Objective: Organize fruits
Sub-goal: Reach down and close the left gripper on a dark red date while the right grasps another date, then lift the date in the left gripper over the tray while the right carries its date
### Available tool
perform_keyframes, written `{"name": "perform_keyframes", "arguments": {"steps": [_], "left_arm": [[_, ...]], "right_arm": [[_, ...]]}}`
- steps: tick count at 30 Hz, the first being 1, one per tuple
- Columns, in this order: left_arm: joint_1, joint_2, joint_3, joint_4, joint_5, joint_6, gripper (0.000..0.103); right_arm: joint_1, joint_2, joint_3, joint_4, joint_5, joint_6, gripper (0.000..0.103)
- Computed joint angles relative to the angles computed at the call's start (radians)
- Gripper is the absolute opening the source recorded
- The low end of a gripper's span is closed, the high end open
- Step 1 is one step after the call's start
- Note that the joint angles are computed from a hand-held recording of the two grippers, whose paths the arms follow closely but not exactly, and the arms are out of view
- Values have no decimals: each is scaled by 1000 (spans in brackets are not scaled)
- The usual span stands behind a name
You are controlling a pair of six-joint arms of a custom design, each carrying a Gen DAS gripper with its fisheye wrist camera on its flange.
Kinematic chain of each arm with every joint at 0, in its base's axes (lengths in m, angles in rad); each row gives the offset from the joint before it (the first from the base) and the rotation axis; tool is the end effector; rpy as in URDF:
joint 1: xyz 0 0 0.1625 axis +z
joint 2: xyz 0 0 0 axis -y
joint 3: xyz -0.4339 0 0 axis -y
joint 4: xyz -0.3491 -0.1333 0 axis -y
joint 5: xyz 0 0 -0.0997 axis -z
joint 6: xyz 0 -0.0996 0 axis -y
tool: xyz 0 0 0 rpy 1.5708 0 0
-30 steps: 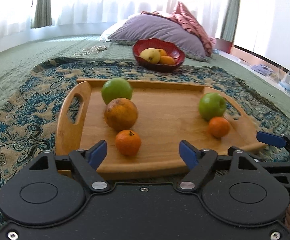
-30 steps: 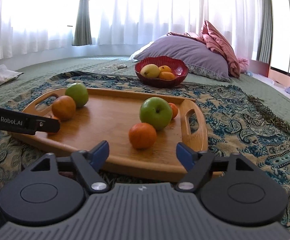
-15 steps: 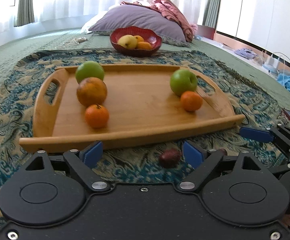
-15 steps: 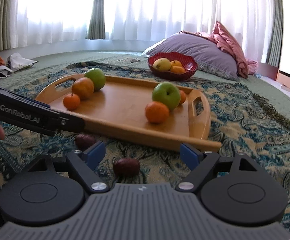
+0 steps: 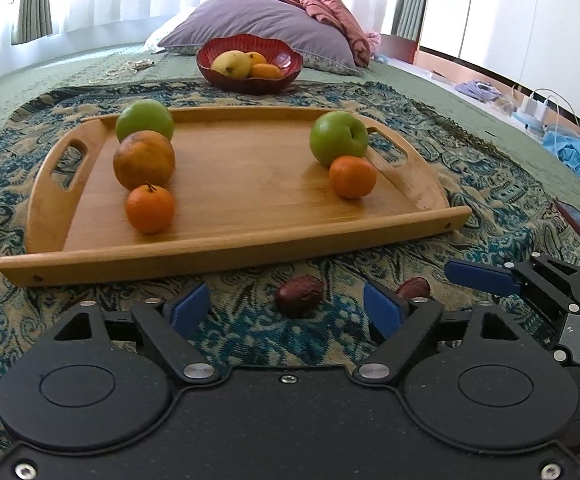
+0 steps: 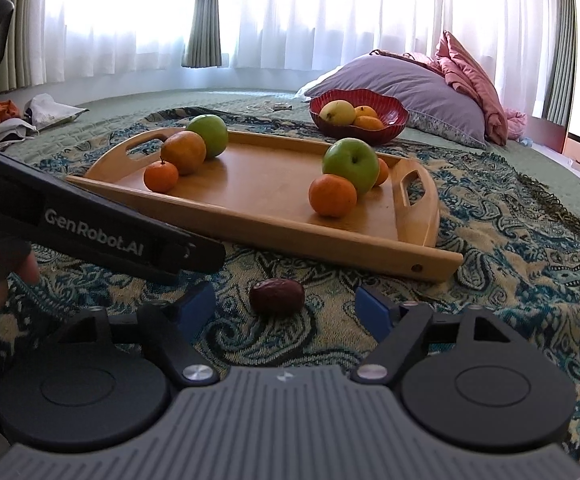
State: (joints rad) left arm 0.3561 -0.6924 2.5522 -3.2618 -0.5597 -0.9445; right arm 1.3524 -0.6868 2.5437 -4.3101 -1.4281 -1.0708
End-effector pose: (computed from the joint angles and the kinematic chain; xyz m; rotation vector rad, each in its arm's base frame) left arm -0.2277 -0.3170 0.0360 0.4206 2.2869 -1.0410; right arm 0.0624 -0.3995 0.1171 1.1172 -2.2552 1.0575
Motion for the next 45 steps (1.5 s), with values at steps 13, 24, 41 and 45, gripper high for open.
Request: {"name": "perform_keyframes", "arguments": {"steps": [13, 24, 41, 45], "left_arm": [[4, 6, -7, 4, -4, -16, 52], [-16, 24, -8, 12, -4, -37, 35], [-35, 28, -4, 29, 22, -55, 24], [-37, 23, -5, 31, 29, -51, 24]], "right_arm": [[-17, -9, 10, 21, 27, 3, 70], [-21, -2, 20, -1, 34, 6, 47], [-26, 0, 27, -26, 41, 25, 37], [-26, 4, 26, -36, 41, 32, 34]]}}
